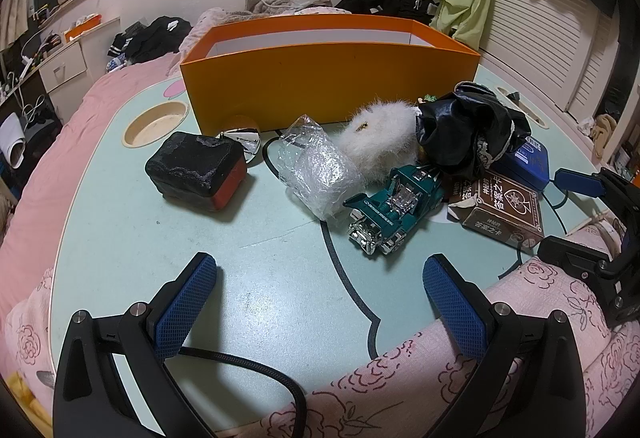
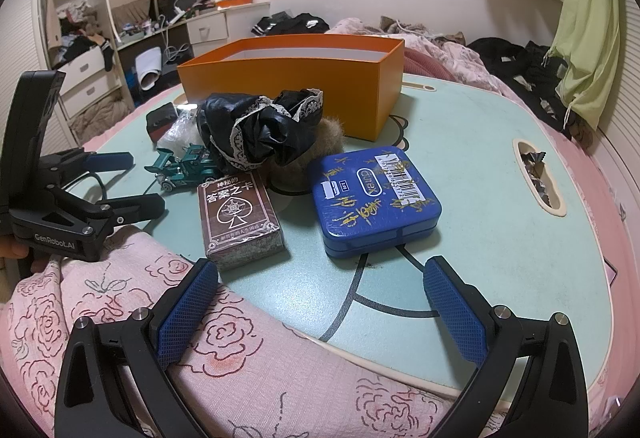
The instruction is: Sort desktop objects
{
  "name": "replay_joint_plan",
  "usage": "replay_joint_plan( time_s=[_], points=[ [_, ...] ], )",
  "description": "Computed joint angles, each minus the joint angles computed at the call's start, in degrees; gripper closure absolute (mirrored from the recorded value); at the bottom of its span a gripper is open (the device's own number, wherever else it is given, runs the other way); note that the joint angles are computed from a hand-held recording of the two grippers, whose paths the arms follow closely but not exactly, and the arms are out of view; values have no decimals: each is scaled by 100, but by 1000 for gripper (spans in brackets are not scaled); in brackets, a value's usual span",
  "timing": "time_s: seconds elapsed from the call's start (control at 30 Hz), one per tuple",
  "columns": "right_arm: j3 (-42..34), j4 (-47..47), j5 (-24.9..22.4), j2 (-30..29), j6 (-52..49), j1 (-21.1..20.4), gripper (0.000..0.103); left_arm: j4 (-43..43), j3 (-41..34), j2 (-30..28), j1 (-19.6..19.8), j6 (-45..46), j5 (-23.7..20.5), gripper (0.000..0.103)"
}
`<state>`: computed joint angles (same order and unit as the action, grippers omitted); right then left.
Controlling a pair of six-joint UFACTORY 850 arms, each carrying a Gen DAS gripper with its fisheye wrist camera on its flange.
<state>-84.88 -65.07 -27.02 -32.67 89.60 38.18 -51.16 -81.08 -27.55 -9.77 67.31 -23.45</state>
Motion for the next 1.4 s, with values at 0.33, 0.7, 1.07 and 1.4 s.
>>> replay_joint_plan(
  time_s=[0.33,0.7,1.07,1.4],
  points=[
    [-2,-18,5,-4,20,0,0,-273,-330,-129,291,-430,-734,0],
    [1,-22,7,-7,23,-2,0,1193,-1876,-1031,341,-2036,-482,2],
    [12,-50,13,-1,60,1,0,662,-1814,-1090,296,-490,-558,37],
    [367,-752,368,274,1422,-188,1,-1090,-370,-143,539,864,-806,37]
  ],
)
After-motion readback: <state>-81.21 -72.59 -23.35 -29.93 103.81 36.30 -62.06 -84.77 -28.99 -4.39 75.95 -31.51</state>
